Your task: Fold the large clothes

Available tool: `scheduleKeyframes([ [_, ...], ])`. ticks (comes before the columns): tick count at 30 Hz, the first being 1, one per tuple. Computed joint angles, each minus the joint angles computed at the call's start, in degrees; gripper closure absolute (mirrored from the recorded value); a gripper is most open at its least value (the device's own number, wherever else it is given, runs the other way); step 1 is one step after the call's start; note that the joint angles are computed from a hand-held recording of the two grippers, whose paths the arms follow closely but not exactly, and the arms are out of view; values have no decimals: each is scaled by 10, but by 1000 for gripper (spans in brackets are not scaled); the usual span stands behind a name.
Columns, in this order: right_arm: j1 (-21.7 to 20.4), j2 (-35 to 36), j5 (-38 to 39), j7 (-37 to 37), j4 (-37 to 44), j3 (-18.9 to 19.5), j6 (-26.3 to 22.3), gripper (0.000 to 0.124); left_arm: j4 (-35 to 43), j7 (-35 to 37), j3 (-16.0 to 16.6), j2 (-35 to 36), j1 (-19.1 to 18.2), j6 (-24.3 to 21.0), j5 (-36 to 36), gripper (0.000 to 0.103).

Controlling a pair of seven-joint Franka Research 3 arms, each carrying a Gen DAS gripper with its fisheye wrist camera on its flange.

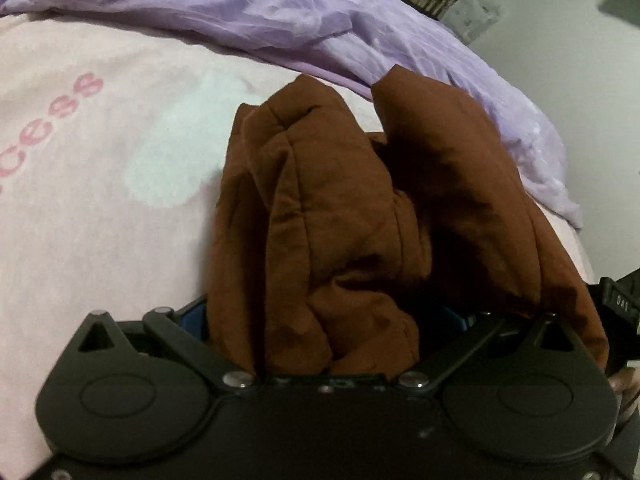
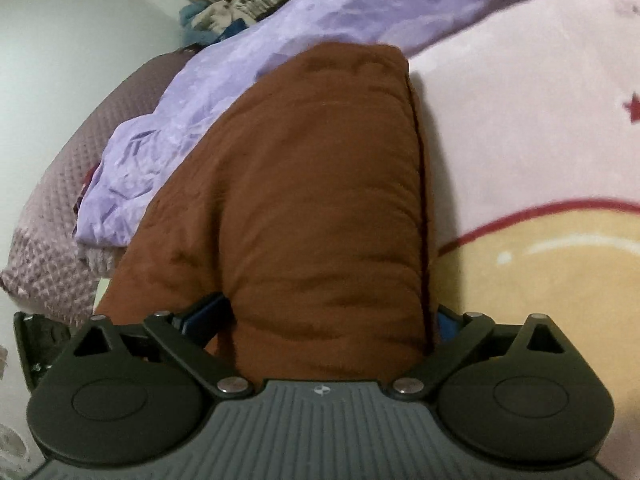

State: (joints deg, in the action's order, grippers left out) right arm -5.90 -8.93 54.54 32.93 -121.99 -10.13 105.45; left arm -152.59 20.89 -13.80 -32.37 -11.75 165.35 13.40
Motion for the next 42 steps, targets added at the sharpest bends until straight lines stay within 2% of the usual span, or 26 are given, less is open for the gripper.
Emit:
scheduleKeyframes([
  [1, 0, 5, 5, -1, 2, -1, -3, 21, 0, -17, -21, -3, 18, 2, 12, 20],
  [2, 0, 4, 6, -4, 3, -1, -3, 26, -7, -33, -32, -4, 31, 27, 21, 41],
  [3, -2, -2, 6, -8, 1, -2, -2, 43, -13, -57, -36, 4, 43, 64, 19, 61],
  [4, -3, -11, 9, -15, -4, -3, -2, 49, -20, -87, -54, -6, 62, 77, 19, 70],
  [6, -2, -28, 8, -28, -9, -5, 3, 64, -12, -118, -98, -26, 97, 53, 44, 78],
  [8, -3, -34, 5, -26, 2, -11, -12, 66, -1, -140, -113, -40, 99, 28, 63, 82],
  [10, -3, -43, 6, -30, 8, -15, -21, 66, 4, -160, -123, -53, 102, 22, 80, 85],
  [12, -4, -59, 10, -37, 9, -20, -19, 66, 18, -186, -142, -64, 110, 14, 101, 86],
  [14, -9, -59, 17, -44, 28, -36, -39, 66, 45, -206, -158, -57, 116, 13, 124, 86],
  [18, -36, -42, 23, -51, 89, -68, -78, 65, 125, -230, -198, -7, 139, 17, 177, 86],
  [22, -76, -8, 40, -60, 152, -96, -104, 64, 215, -288, -269, 68, 196, 45, 250, 86],
  [26, -126, 48, 58, -64, 212, -110, -132, 62, 299, -369, -372, 152, 279, 57, 344, 85],
  [28, -149, 76, 61, -65, 229, -108, -137, 61, 324, -413, -412, 196, 306, 53, 395, 84],
  [29, -157, 81, 58, -67, 227, -102, -132, 58, 336, -439, -417, 230, 300, 44, 430, 83],
  [30, -165, 91, 55, -73, 226, -97, -127, 52, 342, -453, -401, 260, 275, 35, 454, 82],
  [31, -171, 99, 51, -77, 221, -90, -117, 48, 342, -461, -366, 283, 236, 32, 470, 78],
  [32, -176, 108, 47, -74, 214, -82, -102, 39, 341, -468, -347, 305, 212, 27, 478, 75],
  [33, -178, 114, 36, -63, 207, -73, -85, 35, 348, -458, -348, 335, 207, 14, 472, 61],
  [34, -174, 118, 6, -35, 201, -63, -56, 33, 343, -476, -366, 344, 221, 4, 466, 44],
  [35, -169, 121, -34, -5, 198, -54, -23, 31, 329, -526, -394, 333, 256, 11, 490, 41],
  [36, -168, 120, -49, 8, 193, -50, -8, 31, 311, -571, -402, 304, 275, 29, 498, 42],
  [37, -175, 121, -32, 6, 192, -52, -14, 31, 295, -576, -395, 267, 275, 32, 482, 41],
  [38, -184, 120, -8, -3, 192, -55, -26, 31, 283, -541, -378, 231, 255, 12, 438, 40],
  [39, -190, 112, 11, -13, 187, -56, -25, 36, 281, -502, -361, 201, 228, -34, 400, 39],
  [40, -193, 90, 33, -29, 166, -57, 6, 36, 284, -479, -354, 176, 209, -80, 389, 33],
  [42, -185, 21, 100, -86, 94, -59, 106, 31, 330, -436, -363, 175, 192, -168, 405, 27],
])
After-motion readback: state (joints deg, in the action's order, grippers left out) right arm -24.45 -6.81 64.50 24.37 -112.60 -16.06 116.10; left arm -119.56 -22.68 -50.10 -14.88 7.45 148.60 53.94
